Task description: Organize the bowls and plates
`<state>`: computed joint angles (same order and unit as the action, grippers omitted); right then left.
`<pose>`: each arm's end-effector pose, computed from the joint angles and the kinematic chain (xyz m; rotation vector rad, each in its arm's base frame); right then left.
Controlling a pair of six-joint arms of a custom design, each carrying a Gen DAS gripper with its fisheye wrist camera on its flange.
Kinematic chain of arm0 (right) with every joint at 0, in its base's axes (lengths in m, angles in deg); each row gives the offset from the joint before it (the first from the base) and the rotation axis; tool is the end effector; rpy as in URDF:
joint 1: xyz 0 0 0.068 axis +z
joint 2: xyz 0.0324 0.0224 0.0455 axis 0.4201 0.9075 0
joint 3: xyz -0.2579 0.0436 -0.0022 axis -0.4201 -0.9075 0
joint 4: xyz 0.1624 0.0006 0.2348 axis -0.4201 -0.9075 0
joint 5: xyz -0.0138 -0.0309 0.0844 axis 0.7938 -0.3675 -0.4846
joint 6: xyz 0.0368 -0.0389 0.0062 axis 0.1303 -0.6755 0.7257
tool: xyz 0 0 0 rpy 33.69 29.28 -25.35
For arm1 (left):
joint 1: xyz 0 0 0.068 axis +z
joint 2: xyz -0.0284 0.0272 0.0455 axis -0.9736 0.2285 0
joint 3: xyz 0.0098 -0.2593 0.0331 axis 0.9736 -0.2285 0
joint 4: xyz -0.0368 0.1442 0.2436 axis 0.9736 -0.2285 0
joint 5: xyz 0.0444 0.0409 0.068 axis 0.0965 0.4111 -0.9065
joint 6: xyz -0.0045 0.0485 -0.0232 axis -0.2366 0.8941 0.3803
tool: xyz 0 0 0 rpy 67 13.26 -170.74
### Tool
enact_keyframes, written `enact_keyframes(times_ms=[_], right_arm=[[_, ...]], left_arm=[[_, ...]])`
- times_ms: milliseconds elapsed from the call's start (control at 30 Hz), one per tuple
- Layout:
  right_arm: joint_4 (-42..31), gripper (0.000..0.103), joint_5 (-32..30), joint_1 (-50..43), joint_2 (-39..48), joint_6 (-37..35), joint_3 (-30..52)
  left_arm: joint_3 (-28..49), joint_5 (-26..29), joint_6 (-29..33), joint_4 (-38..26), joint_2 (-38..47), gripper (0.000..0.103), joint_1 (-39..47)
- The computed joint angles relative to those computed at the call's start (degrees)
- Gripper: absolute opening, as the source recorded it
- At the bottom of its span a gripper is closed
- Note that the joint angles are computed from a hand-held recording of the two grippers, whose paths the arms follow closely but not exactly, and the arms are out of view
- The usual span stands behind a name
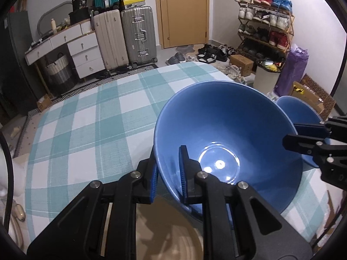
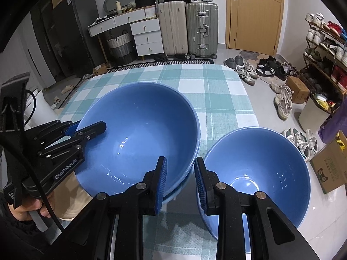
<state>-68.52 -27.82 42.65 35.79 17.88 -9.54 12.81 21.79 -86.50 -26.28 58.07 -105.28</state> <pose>0.1444 0.0425 0.2325 0.0347 2.4896 0.1259 0.2270 -0.1205 0.3416 0.5669 2.3177 -0.1488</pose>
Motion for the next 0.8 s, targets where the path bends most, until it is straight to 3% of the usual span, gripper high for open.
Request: enact_keyframes(times_ms=[800], right_arm=[[4.19,0.027,-0.78,-2.44,0.11,-2.52,-4.13]], left_arm=[[-4.4,-0.92,2.93,3.45,-0.47,0.017,0.34]])
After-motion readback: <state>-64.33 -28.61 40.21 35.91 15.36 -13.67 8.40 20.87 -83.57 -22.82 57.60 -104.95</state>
